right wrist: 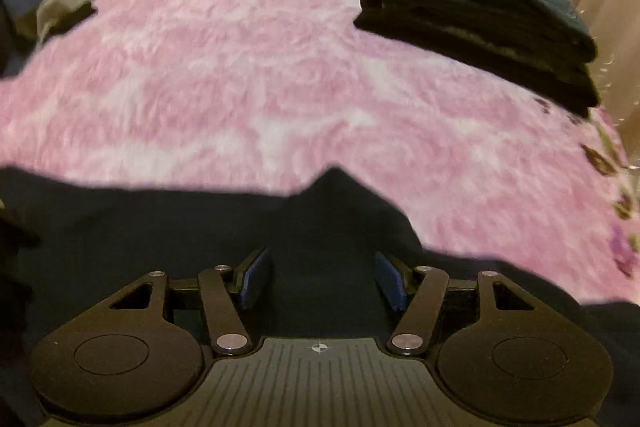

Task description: Fold clothes

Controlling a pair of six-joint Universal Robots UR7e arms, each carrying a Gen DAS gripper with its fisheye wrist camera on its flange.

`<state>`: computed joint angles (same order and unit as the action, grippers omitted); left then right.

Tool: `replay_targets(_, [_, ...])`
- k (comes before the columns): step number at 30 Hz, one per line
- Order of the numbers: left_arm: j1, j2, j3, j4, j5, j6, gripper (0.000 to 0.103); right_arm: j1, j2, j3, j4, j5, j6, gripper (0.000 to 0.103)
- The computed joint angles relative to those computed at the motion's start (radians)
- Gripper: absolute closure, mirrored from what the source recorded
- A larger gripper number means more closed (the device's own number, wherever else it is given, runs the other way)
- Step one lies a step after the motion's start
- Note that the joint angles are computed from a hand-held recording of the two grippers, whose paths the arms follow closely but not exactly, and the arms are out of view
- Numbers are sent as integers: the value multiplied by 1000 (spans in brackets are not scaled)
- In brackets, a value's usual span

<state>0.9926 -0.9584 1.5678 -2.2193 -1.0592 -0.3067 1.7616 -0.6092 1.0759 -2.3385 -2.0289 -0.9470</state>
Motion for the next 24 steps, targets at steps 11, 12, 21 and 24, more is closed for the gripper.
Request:
replay_targets(11, [-117, -357, 335, 228, 76, -299, 63, 11, -256, 448, -153, -125, 187, 36])
replay_targets(12, [-128, -387, 354, 265, 82, -326, 63, 16, -265, 471, -173, -146, 205, 36])
replay_targets(21, [-216, -508, 439, 400, 179, -303, 63, 98, -310, 562, -178, -111, 202, 36])
replay_targets(24, [-251, -468, 469, 294, 221, -103, 63, 101, -329, 610, -174, -83, 25, 37])
